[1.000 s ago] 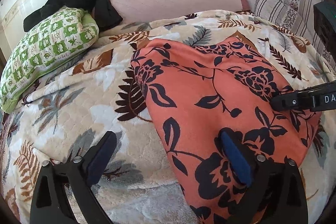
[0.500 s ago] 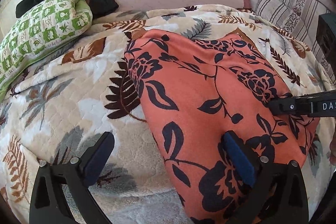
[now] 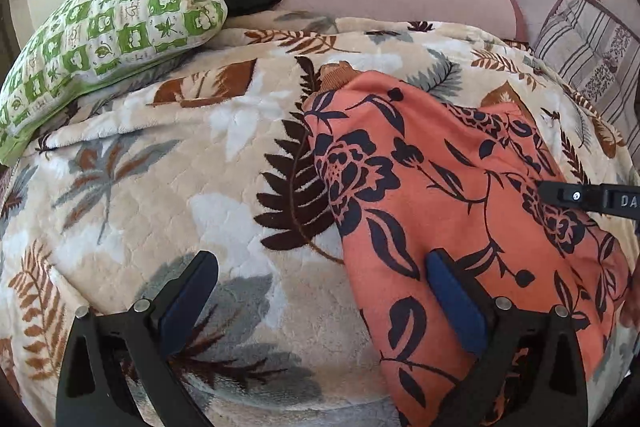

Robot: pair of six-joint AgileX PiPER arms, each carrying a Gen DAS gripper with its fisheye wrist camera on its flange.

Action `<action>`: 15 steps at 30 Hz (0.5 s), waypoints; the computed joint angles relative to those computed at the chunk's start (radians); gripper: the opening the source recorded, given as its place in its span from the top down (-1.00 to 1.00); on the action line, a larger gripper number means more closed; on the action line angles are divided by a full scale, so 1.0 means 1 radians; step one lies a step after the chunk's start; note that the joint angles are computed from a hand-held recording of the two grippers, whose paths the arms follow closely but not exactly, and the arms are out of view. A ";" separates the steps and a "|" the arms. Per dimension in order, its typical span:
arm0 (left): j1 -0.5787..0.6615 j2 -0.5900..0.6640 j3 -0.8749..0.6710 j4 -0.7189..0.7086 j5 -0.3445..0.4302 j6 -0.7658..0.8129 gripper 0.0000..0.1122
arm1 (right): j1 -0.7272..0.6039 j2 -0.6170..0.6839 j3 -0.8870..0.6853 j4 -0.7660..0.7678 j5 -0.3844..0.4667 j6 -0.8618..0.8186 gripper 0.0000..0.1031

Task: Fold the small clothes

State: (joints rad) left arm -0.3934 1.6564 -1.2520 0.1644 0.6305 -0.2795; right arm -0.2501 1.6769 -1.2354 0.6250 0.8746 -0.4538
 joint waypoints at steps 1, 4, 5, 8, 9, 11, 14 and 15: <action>-0.007 0.001 -0.003 0.020 0.007 -0.015 -0.84 | -0.012 0.007 0.001 0.032 0.004 -0.009 0.78; -0.015 -0.011 0.013 0.056 -0.003 -0.030 -0.84 | -0.025 0.012 -0.012 0.050 0.022 -0.010 0.78; -0.013 -0.013 0.015 0.051 -0.003 -0.034 -0.84 | -0.028 0.007 0.000 0.057 0.013 -0.026 0.78; -0.016 -0.019 0.010 0.061 0.008 -0.051 -0.84 | -0.034 -0.010 0.010 0.064 0.014 -0.037 0.78; -0.023 -0.021 0.011 0.081 0.009 -0.063 -0.84 | -0.036 -0.025 0.026 0.069 0.012 -0.037 0.78; -0.045 -0.025 0.016 0.140 0.011 -0.107 -0.84 | -0.040 -0.046 0.036 0.072 0.014 -0.033 0.78; -0.056 -0.027 0.025 0.177 0.005 -0.139 -0.84 | -0.039 -0.092 0.058 0.063 -0.004 -0.041 0.78; -0.054 -0.026 0.024 0.172 0.005 -0.137 -0.84 | -0.043 -0.110 0.067 0.069 -0.003 -0.054 0.78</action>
State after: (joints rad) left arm -0.4478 1.6303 -1.2283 0.3362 0.6351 -0.4166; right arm -0.2936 1.5670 -1.1680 0.6943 0.8717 -0.5076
